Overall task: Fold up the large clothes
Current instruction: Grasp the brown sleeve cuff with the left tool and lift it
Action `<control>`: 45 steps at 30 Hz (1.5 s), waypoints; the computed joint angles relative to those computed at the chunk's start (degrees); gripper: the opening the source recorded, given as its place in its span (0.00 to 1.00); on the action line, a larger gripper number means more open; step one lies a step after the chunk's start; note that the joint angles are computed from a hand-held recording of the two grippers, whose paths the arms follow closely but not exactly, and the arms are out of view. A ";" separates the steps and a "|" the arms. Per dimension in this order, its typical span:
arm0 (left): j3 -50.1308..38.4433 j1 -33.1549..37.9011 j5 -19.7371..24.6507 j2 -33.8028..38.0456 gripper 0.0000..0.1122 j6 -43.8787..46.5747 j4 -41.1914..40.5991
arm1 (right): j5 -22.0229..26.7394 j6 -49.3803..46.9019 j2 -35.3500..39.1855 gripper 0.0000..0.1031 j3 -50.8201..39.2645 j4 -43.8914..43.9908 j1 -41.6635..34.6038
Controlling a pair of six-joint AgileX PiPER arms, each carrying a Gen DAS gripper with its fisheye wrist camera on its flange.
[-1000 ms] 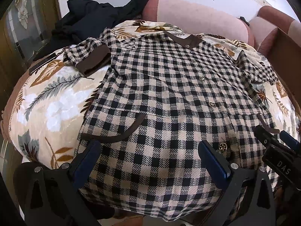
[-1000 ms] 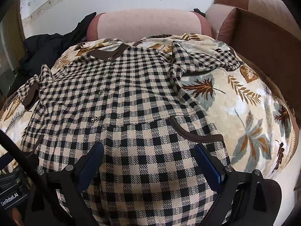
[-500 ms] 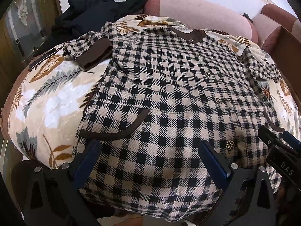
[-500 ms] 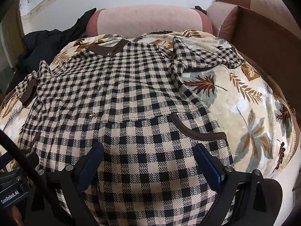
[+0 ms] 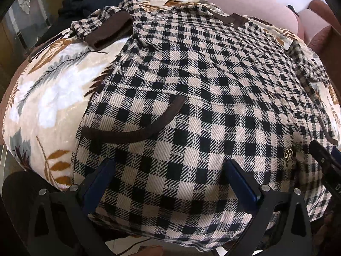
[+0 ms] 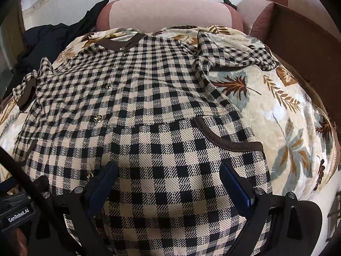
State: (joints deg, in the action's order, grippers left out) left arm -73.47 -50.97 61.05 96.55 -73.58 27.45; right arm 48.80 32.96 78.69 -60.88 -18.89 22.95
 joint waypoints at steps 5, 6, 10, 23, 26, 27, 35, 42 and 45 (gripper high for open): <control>0.88 -0.12 -0.95 -0.08 0.92 -0.51 0.28 | -0.25 -0.37 1.61 0.96 0.60 0.18 -0.75; 0.88 -0.02 -1.06 -0.05 0.92 -0.33 0.21 | -0.42 -0.48 2.02 0.96 0.86 0.33 -0.97; 1.06 -0.27 -1.02 0.06 0.92 -0.73 0.70 | -2.13 -1.17 1.80 0.96 2.43 1.02 -1.95; 1.27 0.60 -0.55 -3.14 0.73 2.21 -0.60 | -4.14 -6.65 2.32 1.00 2.83 6.40 -5.21; 2.12 0.17 1.90 -8.51 0.70 0.69 2.32 | -4.82 -8.29 1.74 1.00 3.53 7.44 -5.74; 2.35 -0.67 4.25 -10.89 0.70 -1.38 5.33 | -5.26 -9.32 1.61 1.00 3.80 8.19 -6.08; 2.78 17.16 -0.28 -16.55 0.71 9.28 0.30 | -4.40 -15.51 2.33 1.00 2.92 12.51 -7.97; -2.18 40.91 -15.29 -5.73 0.71 25.80 -20.04 | -2.58 -20.63 3.20 1.00 1.45 15.00 -8.90; -3.79 45.85 -19.73 -1.71 0.71 31.88 -29.04 | -1.83 -20.96 3.27 1.00 1.15 15.13 -9.00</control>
State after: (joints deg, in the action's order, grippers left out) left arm -77.26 -5.12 41.32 94.84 -41.69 -1.59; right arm 46.97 12.00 81.96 -59.73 -3.76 13.95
